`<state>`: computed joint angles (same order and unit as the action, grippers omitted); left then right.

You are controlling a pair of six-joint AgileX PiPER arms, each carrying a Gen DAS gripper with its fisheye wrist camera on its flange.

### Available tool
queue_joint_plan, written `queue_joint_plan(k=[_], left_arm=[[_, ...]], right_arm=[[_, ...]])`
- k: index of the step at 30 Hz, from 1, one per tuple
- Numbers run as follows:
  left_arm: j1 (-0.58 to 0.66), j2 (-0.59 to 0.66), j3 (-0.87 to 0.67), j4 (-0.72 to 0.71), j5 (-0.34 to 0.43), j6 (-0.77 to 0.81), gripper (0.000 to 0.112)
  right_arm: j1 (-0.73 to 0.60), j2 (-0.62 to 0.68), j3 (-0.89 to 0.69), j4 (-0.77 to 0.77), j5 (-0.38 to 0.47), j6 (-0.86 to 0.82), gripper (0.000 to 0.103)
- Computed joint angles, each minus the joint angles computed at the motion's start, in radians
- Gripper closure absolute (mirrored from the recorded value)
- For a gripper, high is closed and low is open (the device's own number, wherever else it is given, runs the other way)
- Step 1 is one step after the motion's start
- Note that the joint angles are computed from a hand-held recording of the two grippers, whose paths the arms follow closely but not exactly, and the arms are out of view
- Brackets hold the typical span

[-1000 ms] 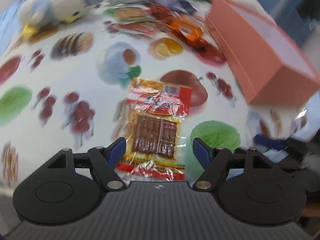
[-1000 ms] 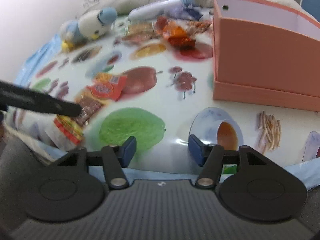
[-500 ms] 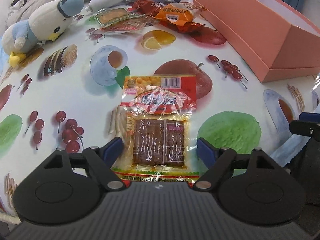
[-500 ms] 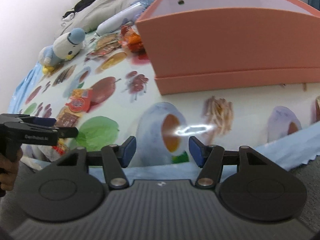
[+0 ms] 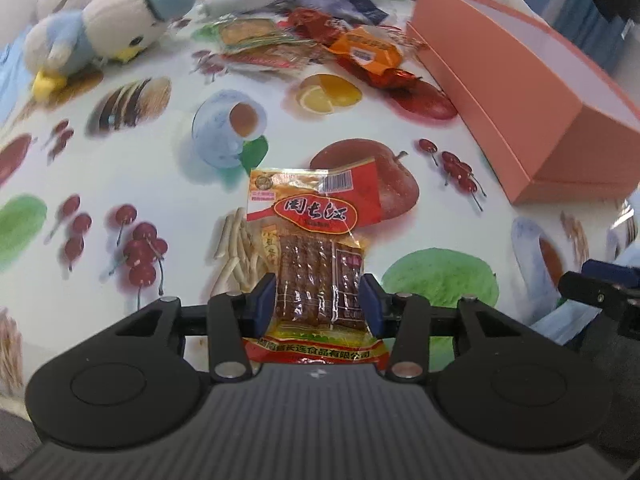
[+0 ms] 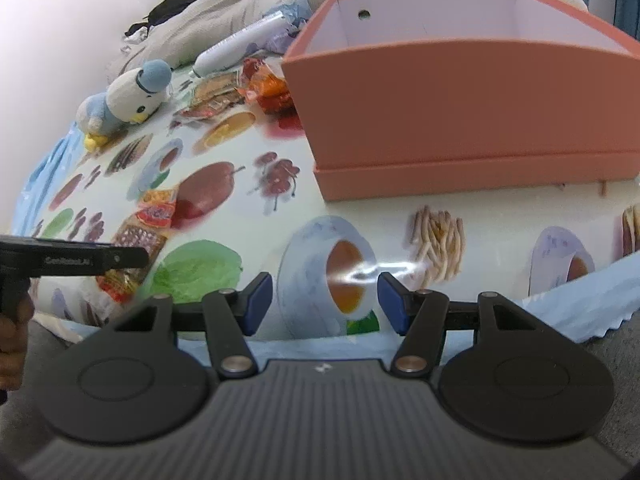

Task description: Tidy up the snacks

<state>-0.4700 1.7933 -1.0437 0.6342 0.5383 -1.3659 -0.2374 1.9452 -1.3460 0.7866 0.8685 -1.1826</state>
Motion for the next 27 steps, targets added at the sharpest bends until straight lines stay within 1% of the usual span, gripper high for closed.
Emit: queue_joint_plan(k=[6, 7, 8, 11, 15, 16, 21, 23, 25, 27], left_arm=[[-0.039, -0.02, 0.024, 0.048, 0.003, -0.124, 0.068], [-0.042, -0.026, 0.028, 0.049, 0.003, -0.141, 0.08], [-0.042, -0.037, 0.037, 0.053, -0.004, -0.165, 0.084], [-0.041, -0.052, 0.038, 0.039, -0.002, -0.181, 0.087], [-0.039, -0.047, 0.039, 0.042, -0.007, -0.196, 0.088], [-0.04, -0.05, 0.039, 0.046, -0.004, -0.202, 0.092], [-0.059, -0.062, 0.028, 0.077, 0.023, -0.243, 0.097], [-0.067, -0.063, 0.021, 0.089, 0.034, -0.261, 0.101], [-0.077, -0.069, 0.014, 0.098, 0.046, -0.275, 0.102], [-0.092, -0.076, -0.001, 0.111, 0.075, -0.287, 0.102]], right_arm=[[-0.002, -0.022, 0.008, 0.0, 0.017, -0.018, 0.043], [-0.002, -0.023, 0.006, -0.008, 0.02, -0.011, 0.043], [-0.001, -0.023, 0.004, -0.014, 0.022, -0.003, 0.043], [-0.002, -0.025, -0.006, -0.019, 0.029, 0.011, 0.043], [0.003, -0.023, -0.019, -0.008, 0.035, 0.012, 0.043], [0.002, -0.023, -0.023, -0.005, 0.039, 0.01, 0.043], [-0.004, -0.034, -0.029, 0.01, 0.062, -0.008, 0.043], [-0.003, -0.035, -0.035, 0.01, 0.067, -0.007, 0.043], [-0.004, -0.037, -0.046, 0.012, 0.073, -0.003, 0.043], [-0.004, -0.043, -0.055, 0.014, 0.078, 0.002, 0.043]])
